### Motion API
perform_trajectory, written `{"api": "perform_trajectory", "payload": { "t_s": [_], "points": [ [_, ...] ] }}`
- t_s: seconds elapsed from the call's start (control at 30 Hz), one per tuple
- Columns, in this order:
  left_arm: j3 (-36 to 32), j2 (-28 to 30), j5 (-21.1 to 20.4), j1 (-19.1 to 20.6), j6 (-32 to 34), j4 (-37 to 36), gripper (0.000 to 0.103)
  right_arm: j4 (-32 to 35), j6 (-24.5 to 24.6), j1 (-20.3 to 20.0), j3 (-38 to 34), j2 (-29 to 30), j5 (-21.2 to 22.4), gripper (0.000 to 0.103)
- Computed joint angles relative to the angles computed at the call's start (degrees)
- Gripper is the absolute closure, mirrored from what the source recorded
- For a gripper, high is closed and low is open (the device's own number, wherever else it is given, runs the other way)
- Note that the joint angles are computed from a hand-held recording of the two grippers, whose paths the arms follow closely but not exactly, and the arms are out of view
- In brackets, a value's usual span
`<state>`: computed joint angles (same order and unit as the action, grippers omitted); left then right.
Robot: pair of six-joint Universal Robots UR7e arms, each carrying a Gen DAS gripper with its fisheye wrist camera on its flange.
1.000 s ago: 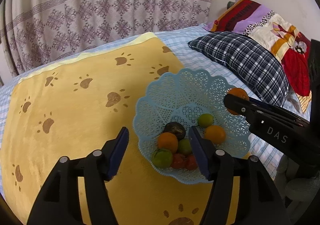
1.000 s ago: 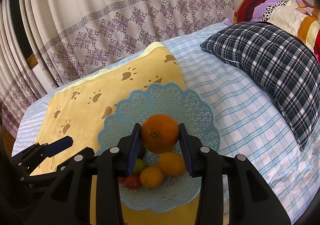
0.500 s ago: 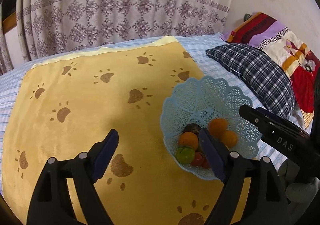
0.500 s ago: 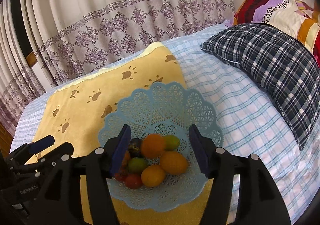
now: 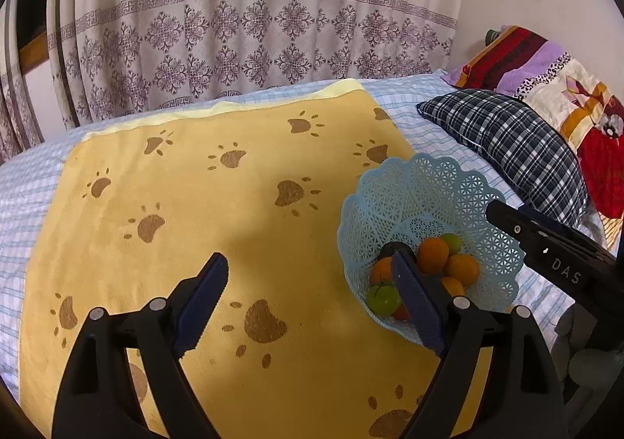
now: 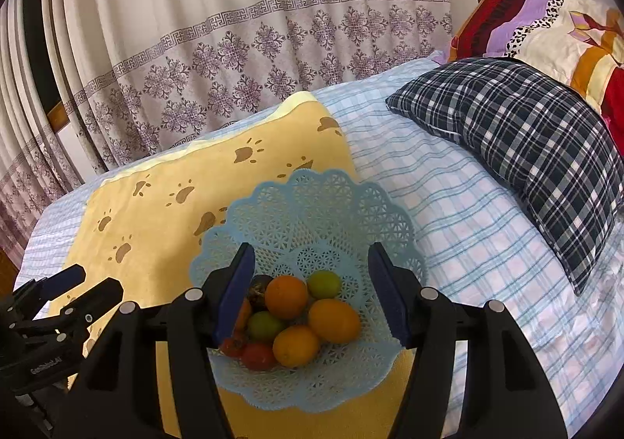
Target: Organize fruits
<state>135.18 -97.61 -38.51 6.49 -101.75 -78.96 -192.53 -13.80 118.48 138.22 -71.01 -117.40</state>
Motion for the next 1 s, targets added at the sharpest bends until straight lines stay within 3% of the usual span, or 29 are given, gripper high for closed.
{"api": "perform_trajectory", "payload": {
  "t_s": [0.43,0.5,0.73,0.8,0.93,1.0],
  "points": [
    [0.11,-0.82,-2.27,-1.14,-3.47,3.78,0.018,-1.27,-0.73,0.61,0.6,0.44,-0.26,0.032],
    [0.1,-0.8,-2.39,-1.3,-3.73,4.18,0.018,-1.74,-0.79,0.8,0.77,0.39,-0.43,0.025],
    [-1.52,1.25,-3.26,-3.34,-8.4,12.73,0.018,-2.16,-0.41,2.1,0.84,-0.09,-1.06,0.022],
    [-1.66,1.36,-3.49,-3.94,-8.79,13.34,0.018,-2.25,-0.42,2.56,0.87,-0.16,-1.24,0.017],
    [-2.12,1.73,-3.86,-4.74,-8.88,14.15,0.018,-1.15,-0.01,3.71,0.88,-0.81,-2.04,0.014],
    [-2.4,1.9,-3.88,-4.96,-8.68,14.41,0.018,-0.3,0.14,4.31,1.0,-1.5,-2.8,0.005]
  ]
}}
